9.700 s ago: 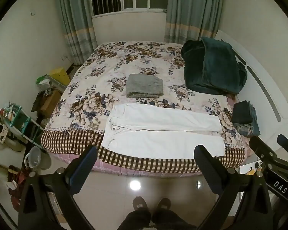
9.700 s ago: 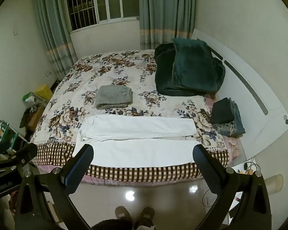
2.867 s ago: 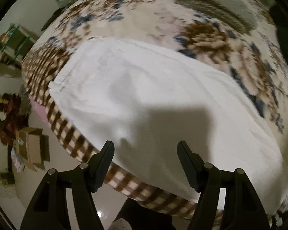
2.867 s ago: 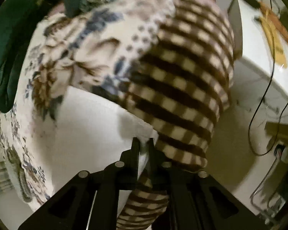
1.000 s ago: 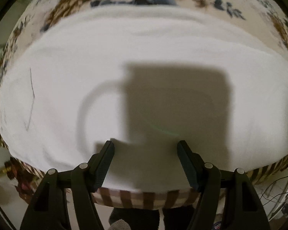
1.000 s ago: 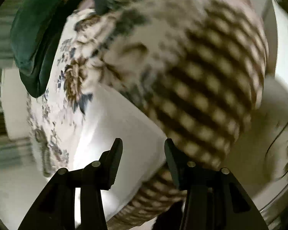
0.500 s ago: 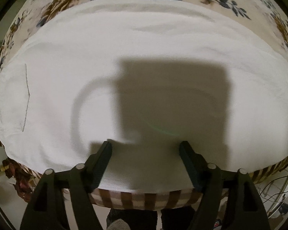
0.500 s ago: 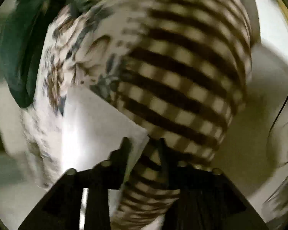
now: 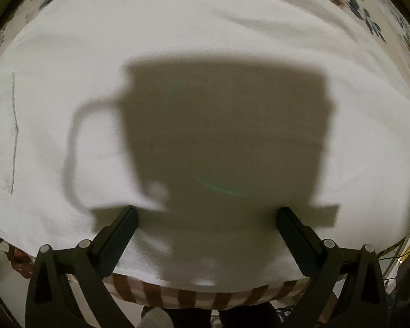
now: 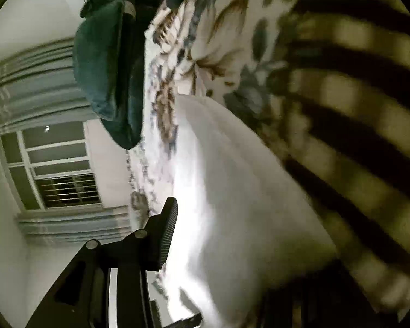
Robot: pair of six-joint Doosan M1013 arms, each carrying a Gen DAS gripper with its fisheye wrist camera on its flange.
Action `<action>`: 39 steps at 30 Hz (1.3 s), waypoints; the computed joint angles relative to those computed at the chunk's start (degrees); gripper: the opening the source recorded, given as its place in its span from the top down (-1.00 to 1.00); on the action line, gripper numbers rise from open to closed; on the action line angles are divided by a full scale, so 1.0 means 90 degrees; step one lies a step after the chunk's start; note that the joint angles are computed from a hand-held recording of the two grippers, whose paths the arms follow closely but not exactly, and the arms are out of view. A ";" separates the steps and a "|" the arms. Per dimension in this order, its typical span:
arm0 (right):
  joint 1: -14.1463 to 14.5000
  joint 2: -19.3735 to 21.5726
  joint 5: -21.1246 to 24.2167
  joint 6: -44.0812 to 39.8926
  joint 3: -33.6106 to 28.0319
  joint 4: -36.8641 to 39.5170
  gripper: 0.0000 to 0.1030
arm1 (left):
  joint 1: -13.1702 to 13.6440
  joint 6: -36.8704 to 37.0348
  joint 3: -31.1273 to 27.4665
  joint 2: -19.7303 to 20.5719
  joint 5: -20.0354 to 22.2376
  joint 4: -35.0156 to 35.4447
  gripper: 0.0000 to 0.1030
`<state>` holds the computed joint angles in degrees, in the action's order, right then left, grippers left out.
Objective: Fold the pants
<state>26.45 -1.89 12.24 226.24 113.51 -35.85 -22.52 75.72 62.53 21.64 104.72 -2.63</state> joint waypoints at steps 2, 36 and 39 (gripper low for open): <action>-0.0002 0.0095 0.0489 -0.0985 -0.0231 0.0909 0.81 | 0.0022 0.0000 -0.0107 0.0066 0.0139 -0.0069 -1.00; 0.2068 0.5176 0.6485 -0.8356 -0.8887 0.5690 -0.06 | 0.2572 -0.0858 0.1002 -0.1664 -0.1002 0.0441 -1.00; 0.2088 0.4731 0.6044 -0.7852 -0.8364 0.5278 -0.11 | 0.2792 -0.1117 0.0998 -0.1665 -0.1174 0.0337 -1.00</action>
